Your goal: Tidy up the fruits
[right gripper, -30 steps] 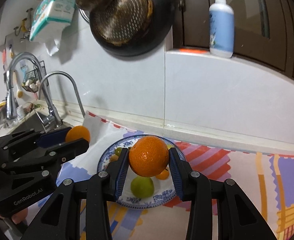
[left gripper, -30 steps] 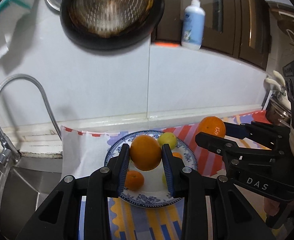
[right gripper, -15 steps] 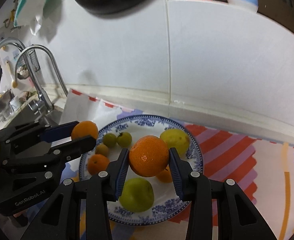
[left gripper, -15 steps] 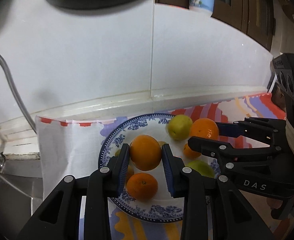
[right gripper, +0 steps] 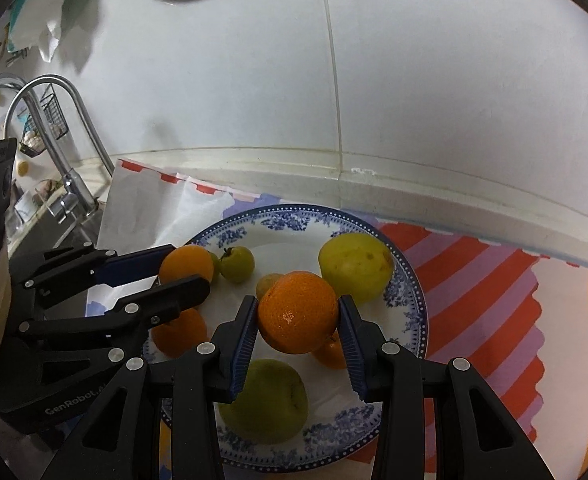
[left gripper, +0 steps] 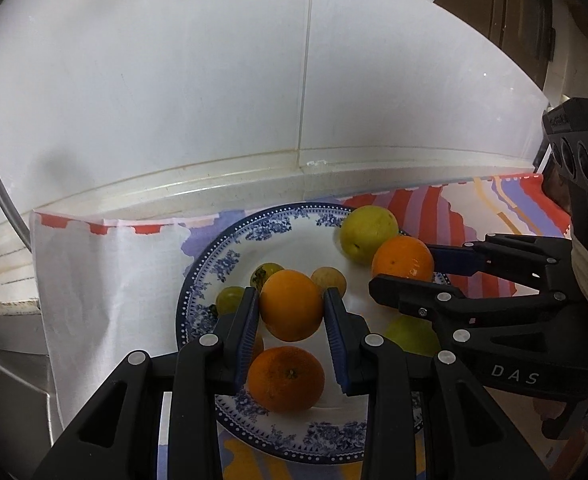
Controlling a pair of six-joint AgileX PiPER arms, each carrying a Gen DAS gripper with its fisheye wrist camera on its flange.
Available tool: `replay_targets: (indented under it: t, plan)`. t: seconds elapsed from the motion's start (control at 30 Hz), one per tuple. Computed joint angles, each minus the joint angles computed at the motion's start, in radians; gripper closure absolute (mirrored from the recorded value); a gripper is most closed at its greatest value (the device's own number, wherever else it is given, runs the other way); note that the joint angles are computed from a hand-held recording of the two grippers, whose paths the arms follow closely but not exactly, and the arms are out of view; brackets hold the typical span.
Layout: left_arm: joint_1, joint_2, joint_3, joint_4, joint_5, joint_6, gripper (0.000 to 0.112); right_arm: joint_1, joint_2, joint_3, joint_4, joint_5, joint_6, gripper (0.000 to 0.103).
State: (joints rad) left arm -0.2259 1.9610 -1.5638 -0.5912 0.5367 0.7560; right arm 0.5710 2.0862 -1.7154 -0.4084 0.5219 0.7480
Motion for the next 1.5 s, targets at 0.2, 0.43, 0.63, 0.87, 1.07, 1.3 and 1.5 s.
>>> replay_targets:
  t: [0.2,0.43,0.63,0.87,1.07,1.3,1.5]
  plan:
    - [-0.001,-0.005,0.0,0.024,-0.013,-0.025,0.076,0.001,0.002,0.004,-0.001,-0.003,0.017,0.059]
    - [-0.005,-0.096,0.091,0.06,-0.077,-0.062,0.071,0.03,-0.052,0.068,-0.124,0.01,0.151,0.059]
    - [-0.01,-0.239,0.219,0.034,-0.135,-0.063,0.063,0.092,-0.167,0.194,-0.346,0.038,0.395,0.059]
    - [-0.019,-0.417,0.351,0.07,-0.158,-0.158,0.053,0.19,-0.301,0.305,-0.522,0.149,0.606,0.059]
    - [-0.057,-0.573,0.49,0.217,-0.236,-0.302,0.037,0.302,-0.405,0.408,-0.651,0.27,0.789,0.04]
    - [-0.084,-0.751,0.643,0.31,-0.294,-0.386,0.025,0.483,-0.492,0.504,-0.763,0.507,0.977,0.028]
    - [-0.142,-0.869,0.718,0.567,-0.29,-0.659,0.018,0.615,-0.543,0.56,-0.782,0.666,1.065,0.02]
